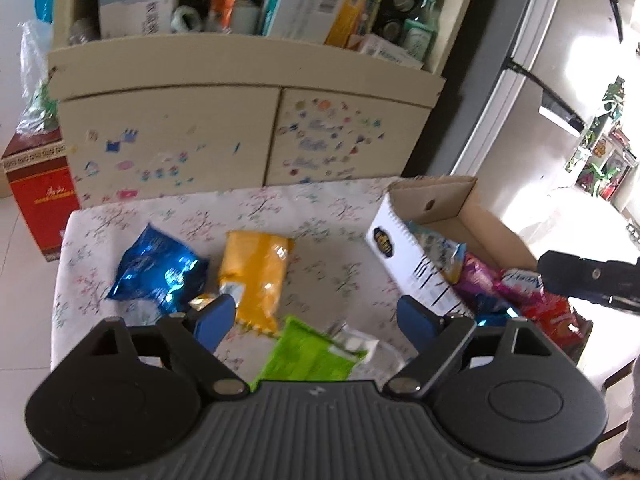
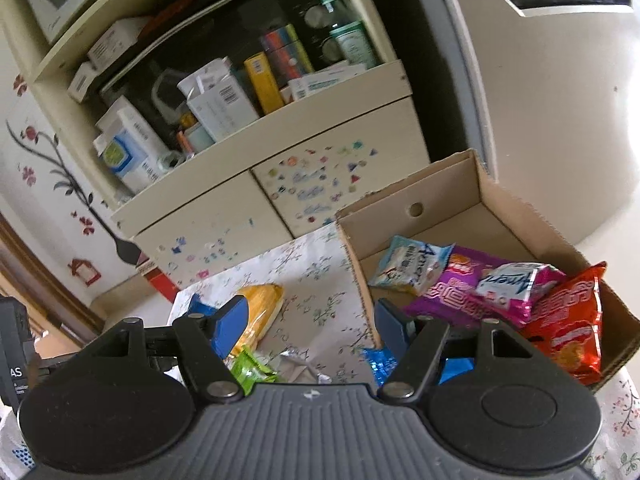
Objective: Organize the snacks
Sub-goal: 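Move both grippers back to the green packet and silver foil packet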
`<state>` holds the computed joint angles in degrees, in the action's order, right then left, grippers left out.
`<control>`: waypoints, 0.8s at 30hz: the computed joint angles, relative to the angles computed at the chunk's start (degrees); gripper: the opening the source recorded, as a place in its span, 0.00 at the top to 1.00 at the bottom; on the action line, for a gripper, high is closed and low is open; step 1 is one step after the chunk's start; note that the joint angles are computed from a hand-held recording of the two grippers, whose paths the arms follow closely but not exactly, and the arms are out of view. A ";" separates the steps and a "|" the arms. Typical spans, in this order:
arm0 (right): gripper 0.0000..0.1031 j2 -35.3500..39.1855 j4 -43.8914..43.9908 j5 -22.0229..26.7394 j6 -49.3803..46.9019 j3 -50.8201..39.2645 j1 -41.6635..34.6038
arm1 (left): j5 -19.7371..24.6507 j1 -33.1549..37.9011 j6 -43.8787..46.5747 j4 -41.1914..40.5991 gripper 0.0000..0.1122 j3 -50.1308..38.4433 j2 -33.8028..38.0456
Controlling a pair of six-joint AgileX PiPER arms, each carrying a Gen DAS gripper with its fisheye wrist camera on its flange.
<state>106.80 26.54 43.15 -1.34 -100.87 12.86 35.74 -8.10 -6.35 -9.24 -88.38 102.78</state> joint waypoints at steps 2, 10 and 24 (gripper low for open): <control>0.27 0.38 -0.68 0.35 -0.07 -0.47 0.79 | 0.16 0.42 1.03 -0.16 0.22 0.98 -0.03; 0.27 2.19 -1.43 2.26 0.28 -2.69 2.56 | 0.00 -0.37 5.17 1.58 0.22 3.50 1.23; 0.25 10.53 -0.39 12.01 -1.72 -14.19 3.38 | -0.91 -3.11 10.14 2.23 0.23 2.57 5.91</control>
